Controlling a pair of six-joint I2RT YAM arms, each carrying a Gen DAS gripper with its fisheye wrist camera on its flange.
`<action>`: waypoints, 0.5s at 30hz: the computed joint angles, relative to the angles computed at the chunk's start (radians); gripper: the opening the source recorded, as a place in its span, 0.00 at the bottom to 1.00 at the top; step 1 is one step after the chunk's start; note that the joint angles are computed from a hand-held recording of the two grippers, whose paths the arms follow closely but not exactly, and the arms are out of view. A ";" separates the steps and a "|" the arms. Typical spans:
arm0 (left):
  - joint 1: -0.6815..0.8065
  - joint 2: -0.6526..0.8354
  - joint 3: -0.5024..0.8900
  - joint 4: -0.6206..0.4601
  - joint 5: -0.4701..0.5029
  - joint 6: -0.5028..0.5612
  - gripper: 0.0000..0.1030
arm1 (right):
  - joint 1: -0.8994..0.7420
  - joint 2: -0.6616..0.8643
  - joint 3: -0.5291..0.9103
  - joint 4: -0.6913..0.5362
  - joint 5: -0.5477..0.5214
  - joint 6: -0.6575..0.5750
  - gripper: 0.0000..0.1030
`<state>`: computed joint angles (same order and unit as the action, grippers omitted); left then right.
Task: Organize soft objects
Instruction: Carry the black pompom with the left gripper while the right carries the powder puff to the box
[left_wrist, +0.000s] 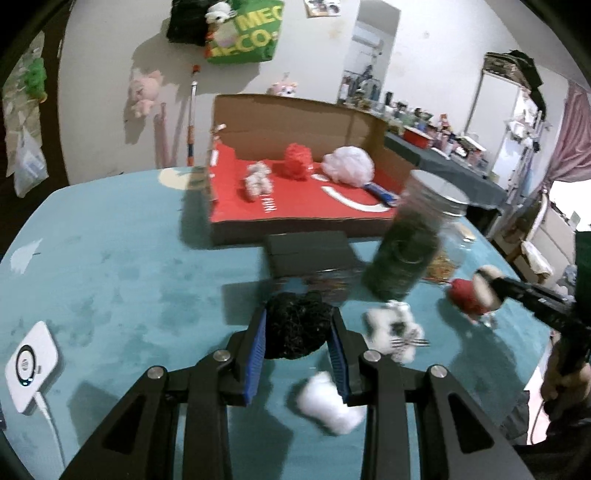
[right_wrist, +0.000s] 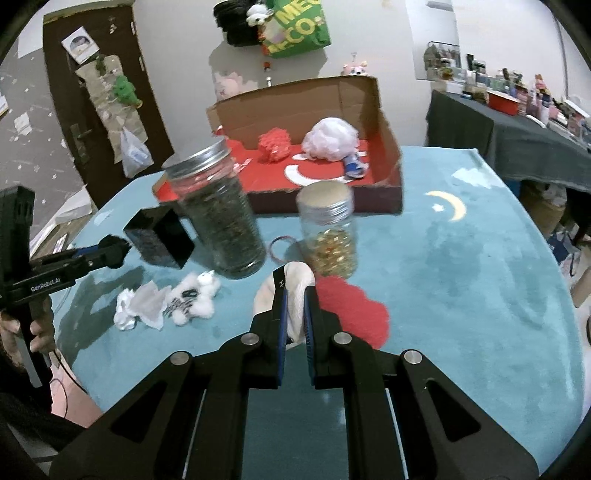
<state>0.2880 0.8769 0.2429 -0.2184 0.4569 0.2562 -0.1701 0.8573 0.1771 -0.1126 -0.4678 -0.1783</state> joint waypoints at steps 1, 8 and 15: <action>0.017 0.029 0.009 0.009 0.003 0.010 0.33 | -0.018 0.002 0.008 -0.005 -0.005 -0.009 0.08; 0.090 0.218 0.052 0.116 0.011 0.089 0.33 | -0.107 0.088 0.056 0.012 -0.031 -0.066 0.08; 0.106 0.380 0.093 0.231 0.017 0.171 0.33 | -0.156 0.188 0.108 0.038 -0.015 -0.136 0.08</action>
